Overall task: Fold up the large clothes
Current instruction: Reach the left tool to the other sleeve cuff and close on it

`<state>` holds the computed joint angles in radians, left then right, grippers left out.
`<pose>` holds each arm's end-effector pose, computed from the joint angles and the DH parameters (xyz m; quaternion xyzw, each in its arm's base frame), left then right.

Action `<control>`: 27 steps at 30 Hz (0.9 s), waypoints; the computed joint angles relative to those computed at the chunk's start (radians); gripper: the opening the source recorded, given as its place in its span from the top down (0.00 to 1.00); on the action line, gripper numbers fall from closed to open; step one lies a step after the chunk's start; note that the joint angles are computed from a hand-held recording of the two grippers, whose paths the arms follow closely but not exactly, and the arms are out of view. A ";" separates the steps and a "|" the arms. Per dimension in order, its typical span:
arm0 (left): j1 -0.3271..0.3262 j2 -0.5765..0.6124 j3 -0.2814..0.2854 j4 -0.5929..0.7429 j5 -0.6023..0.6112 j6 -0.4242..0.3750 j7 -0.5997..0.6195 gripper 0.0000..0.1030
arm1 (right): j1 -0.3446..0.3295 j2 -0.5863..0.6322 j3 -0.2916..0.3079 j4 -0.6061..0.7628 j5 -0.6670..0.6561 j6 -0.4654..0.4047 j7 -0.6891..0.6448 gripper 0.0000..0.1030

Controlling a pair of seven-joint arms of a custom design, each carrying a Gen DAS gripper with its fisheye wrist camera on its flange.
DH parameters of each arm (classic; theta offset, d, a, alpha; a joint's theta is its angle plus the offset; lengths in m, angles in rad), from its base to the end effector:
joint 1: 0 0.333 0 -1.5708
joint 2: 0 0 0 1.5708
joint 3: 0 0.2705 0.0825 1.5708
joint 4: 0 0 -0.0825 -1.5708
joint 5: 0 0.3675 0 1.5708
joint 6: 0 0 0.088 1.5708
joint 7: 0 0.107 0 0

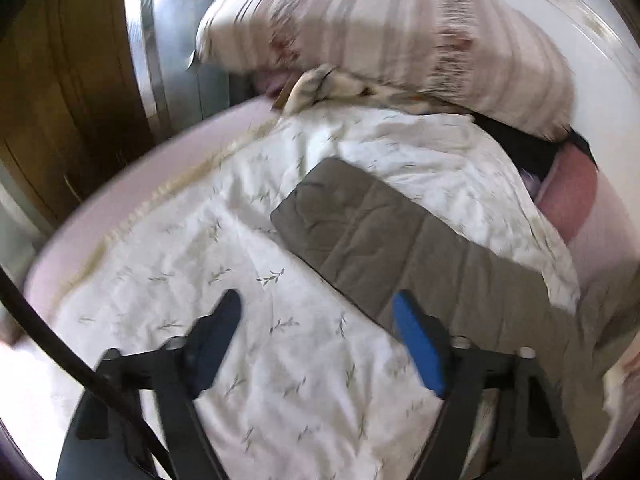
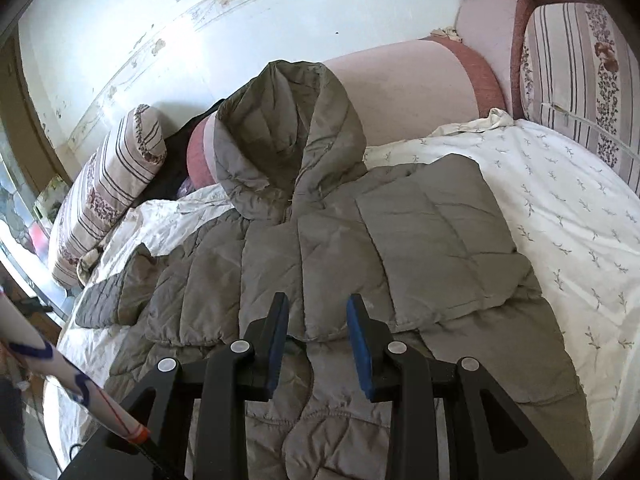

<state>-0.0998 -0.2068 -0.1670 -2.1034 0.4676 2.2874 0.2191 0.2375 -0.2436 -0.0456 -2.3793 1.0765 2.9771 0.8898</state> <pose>0.5063 -0.1321 0.5109 -0.8951 0.3425 -0.1903 0.2129 0.4912 0.0326 0.4511 -0.5887 0.6705 -0.1502 0.4258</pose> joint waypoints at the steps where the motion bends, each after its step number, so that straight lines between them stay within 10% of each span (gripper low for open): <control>1: 0.008 0.007 0.025 -0.026 -0.037 0.059 0.006 0.44 | 0.004 0.003 -0.006 0.005 0.012 -0.011 -0.010 0.68; 19: 0.126 0.212 0.079 -0.072 0.073 0.501 -0.212 0.63 | -0.009 0.072 0.017 0.054 0.020 -0.021 -0.022 0.68; 27: 0.127 0.208 0.078 -0.065 0.220 0.499 -0.368 0.86 | -0.006 0.067 0.021 0.046 0.017 -0.004 -0.017 0.68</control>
<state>0.0275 0.0009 -0.0887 -2.1688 0.6874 2.7861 -0.1493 0.2316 -0.1766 -0.0245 -2.3337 1.0939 2.9736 0.8725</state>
